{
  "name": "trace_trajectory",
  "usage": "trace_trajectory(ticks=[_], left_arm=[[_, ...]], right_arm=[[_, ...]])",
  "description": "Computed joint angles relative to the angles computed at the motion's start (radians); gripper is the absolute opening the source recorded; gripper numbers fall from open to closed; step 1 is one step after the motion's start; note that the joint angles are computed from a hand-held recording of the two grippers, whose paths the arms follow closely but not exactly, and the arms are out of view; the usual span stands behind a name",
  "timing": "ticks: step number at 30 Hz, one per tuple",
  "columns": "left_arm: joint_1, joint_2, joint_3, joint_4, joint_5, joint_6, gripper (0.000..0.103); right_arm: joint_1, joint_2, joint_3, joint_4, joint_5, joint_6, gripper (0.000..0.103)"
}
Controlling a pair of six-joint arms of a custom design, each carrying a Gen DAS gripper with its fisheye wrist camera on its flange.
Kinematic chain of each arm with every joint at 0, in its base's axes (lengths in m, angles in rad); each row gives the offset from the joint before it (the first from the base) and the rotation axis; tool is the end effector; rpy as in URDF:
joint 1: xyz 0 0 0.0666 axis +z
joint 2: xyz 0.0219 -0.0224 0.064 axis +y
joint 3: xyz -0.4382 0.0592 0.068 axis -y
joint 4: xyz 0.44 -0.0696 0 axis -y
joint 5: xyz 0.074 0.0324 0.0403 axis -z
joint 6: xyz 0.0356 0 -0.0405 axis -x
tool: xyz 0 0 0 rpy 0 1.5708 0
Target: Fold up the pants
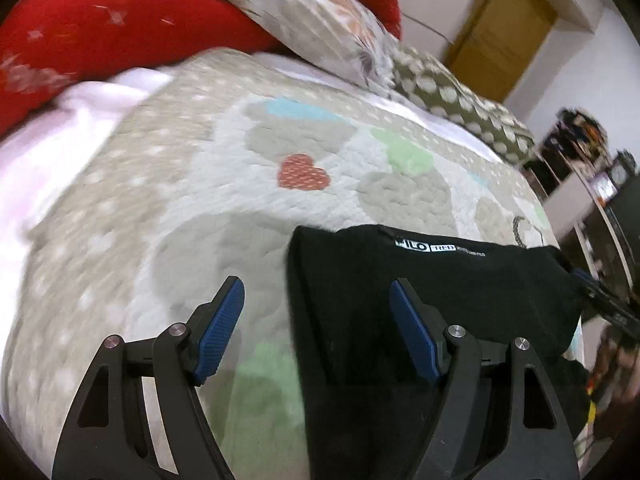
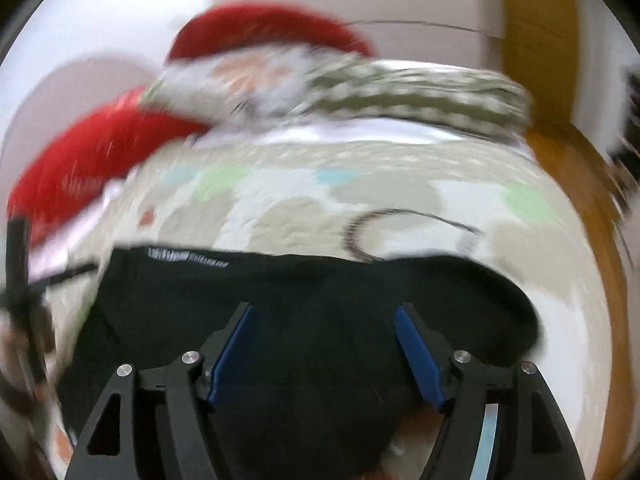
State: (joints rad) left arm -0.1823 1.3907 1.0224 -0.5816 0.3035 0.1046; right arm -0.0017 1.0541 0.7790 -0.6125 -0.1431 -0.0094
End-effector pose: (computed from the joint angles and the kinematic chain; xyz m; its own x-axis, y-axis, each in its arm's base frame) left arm 0.4734 -0.0985 0.3275 -0.8314 0.0520 -0.5532 0.2586 0.9174 -0.3025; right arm 0.3568 0.0041 0.3408 -0.7764 0.0106 -0.6302 -0.0811 0.9899 0.1165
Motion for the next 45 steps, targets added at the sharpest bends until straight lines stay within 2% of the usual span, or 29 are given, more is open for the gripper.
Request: trace_trajectory(ticks=[5,7,10,12,13,14,15,16,19,21,24,25,27,29,30,32,33,35,37,40,42,43,44,45], left_arm=[[-0.019,0.089,0.058,-0.023,0.041,-0.066,0.075],[-0.032,0.102,0.066,-0.014,0.032,-0.101,0.075],[-0.043,0.12,0.081,-0.008,0.02,-0.128,0.075],[-0.047,0.131,0.087,-0.002,0.019,-0.139,0.075],[-0.052,0.134,0.089,0.001,0.01,-0.147,0.064],[-0.059,0.133,0.088,0.004,0.001,-0.167,0.045],[-0.062,0.132,0.089,0.003,0.009,-0.177,0.04],[-0.066,0.124,0.085,0.005,0.012,-0.178,0.035],[-0.074,0.079,0.055,0.028,0.003,-0.185,0.032],[-0.067,0.03,0.027,0.04,0.04,-0.183,0.031],[-0.06,-0.085,-0.034,0.071,0.079,-0.194,0.031],[-0.059,-0.121,-0.052,0.074,0.088,-0.199,0.03],[-0.048,-0.234,-0.115,0.088,0.123,-0.223,0.03],[-0.034,-0.334,-0.175,0.093,0.158,-0.241,0.03],[-0.028,-0.385,-0.208,0.084,0.168,-0.251,0.03],[-0.017,-0.466,-0.267,0.058,0.172,-0.26,0.03],[-0.013,-0.496,-0.293,0.035,0.169,-0.26,0.03],[-0.005,-0.539,-0.338,-0.011,0.158,-0.253,0.03],[0.008,-0.556,-0.368,-0.06,0.161,-0.228,0.03],[0.037,-0.558,-0.385,-0.16,0.167,-0.206,0.03],[0.05,-0.581,-0.389,-0.211,0.119,-0.184,0.03],[0.066,-0.597,-0.391,-0.222,0.112,-0.182,0.03],[0.091,-0.615,-0.39,-0.231,0.123,-0.176,0.03],[0.117,-0.632,-0.387,-0.233,0.143,-0.17,0.03]], right_arm=[[0.065,0.171,0.07,0.032,0.061,0.158,0.07],[0.073,0.221,0.091,0.04,0.093,0.198,0.07],[0.067,0.289,0.125,0.011,0.083,0.232,0.07],[0.064,0.295,0.121,0.046,0.066,0.232,0.068],[0.06,0.295,0.12,0.051,0.04,0.225,0.054],[0.059,0.289,0.116,0.049,0.019,0.216,0.028],[0.065,0.276,0.109,0.057,0.028,0.211,0.011],[0.074,0.26,0.1,0.057,0.043,0.214,0.006],[0.099,0.192,0.06,0.072,0.082,0.219,0.005],[0.097,0.124,0.032,0.076,0.068,0.211,0.005],[0.099,-0.027,-0.017,0.057,0.052,0.189,0.005],[0.102,-0.108,-0.042,0.042,0.048,0.179,0.005],[0.124,-0.229,-0.079,0.011,0.068,0.162,0.005],[0.17,-0.393,-0.129,-0.045,0.096,0.125,0.005],[0.209,-0.492,-0.158,-0.102,0.105,0.091,0.005],[0.302,-0.614,-0.2,-0.179,0.162,0.01,0.005],[0.367,-0.67,-0.224,-0.229,0.185,-0.057,0.005],[0.577,-0.752,-0.274,-0.322,0.295,-0.236,0.005],[0.708,-0.767,-0.316,-0.356,0.359,-0.367,0.005],[0.749,-0.756,-0.361,-0.373,0.346,-0.492,0.006],[0.765,-0.799,-0.359,-0.384,0.371,-0.528,0.008],[0.753,-0.818,-0.351,-0.4,0.365,-0.529,0.017],[0.736,-0.84,-0.341,-0.423,0.359,-0.528,0.029],[0.726,-0.873,-0.33,-0.45,0.372,-0.535,0.035]])
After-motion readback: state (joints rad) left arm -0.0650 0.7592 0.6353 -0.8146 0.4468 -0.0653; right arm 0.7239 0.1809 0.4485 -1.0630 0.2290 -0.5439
